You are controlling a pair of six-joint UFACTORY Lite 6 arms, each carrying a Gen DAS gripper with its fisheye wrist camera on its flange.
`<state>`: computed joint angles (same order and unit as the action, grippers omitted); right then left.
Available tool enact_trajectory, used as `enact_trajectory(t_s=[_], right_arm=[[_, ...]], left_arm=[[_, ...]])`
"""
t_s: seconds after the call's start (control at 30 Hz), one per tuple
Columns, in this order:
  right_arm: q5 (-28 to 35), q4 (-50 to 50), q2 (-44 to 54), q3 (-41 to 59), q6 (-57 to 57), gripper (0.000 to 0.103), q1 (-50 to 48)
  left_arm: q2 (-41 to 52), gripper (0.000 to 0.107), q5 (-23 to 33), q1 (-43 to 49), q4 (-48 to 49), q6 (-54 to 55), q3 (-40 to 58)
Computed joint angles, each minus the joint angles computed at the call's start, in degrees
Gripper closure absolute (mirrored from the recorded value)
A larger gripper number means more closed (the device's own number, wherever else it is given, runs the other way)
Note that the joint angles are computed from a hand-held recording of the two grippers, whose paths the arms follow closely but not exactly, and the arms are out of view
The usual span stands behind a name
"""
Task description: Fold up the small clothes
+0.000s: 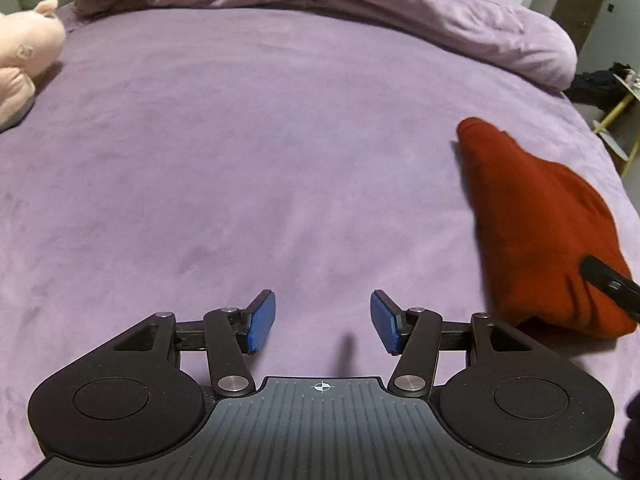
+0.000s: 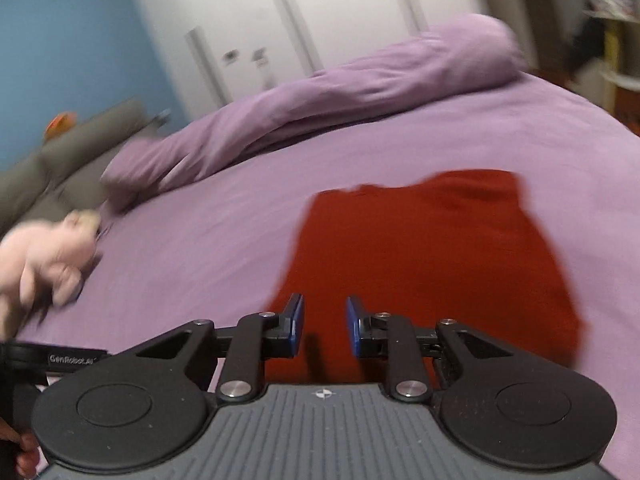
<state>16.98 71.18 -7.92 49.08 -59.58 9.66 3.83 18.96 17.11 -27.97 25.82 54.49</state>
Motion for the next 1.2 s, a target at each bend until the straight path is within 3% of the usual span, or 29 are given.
enact_trajectory(t_s=[0.07,0.17,0.3,0.37,0.43,0.5,0.57,0.63,0.77,0.83,1.0,1.07,1.2], right_arm=[[-4.1,-5.09,4.9,0.97,2.79,0.081,3.53],[-0.76,-16.07,5.21,0.17,10.4,0.082,2.18],[11.06,-23.56,0.04,1.15,12.42,0.084,-5.65],[15.25,-20.55,-2.63,1.15,8.01,0.072,-11.65],[20.58,-12.43,-1.84,2.28,-0.72,0.044,-20.67],[26.7,-8.14,1.69,5.34,-3.12,0.04,-29.44],[32.07,-4.96,9.87,11.45,-2.06,0.04,-36.37],[32.97,-5.5,17.81,18.09,2.72,0.04,-39.1],[41.14,-7.05,37.18,35.24,12.11,0.039,-40.67],[43.18,-7.52,45.3,42.38,16.89,0.039,-39.9],[46.42,-2.02,53.45,49.24,16.77,0.043,-38.05],[45.56,-2.19,54.06,49.58,16.14,0.052,-36.58],[44.02,-0.35,53.08,47.25,14.68,0.067,-35.6]], left_arm=[[-0.07,0.049,0.01,0.42,-0.51,1.43,0.0],[0.69,0.049,1.38,0.28,-4.16,4.8,1.76],[4.87,0.049,6.01,-0.97,-13.13,13.03,6.8],[8.37,0.048,10.49,-1.36,-19.26,18.82,10.67],[12.27,0.048,15.8,-1.04,-27.01,25.25,14.28],[16.96,0.044,19.93,-1.32,-31.63,27.9,18.7],[23.01,0.044,22.91,-2.84,-32.44,26.5,24.94],[29.15,0.044,25.52,-4.04,-32.78,24.55,31.22],[41.4,0.043,29.97,-5.71,-31.89,17.28,44.58],[44.64,0.037,29.67,-6.23,-31.73,15.69,48.41],[52.62,0.034,30.85,-7.02,-32.52,13.23,57.19],[55.75,0.034,31.86,-7.17,-32.9,11.91,60.82],[55.38,0.048,30.73,-7.48,-33.77,12.78,59.8]])
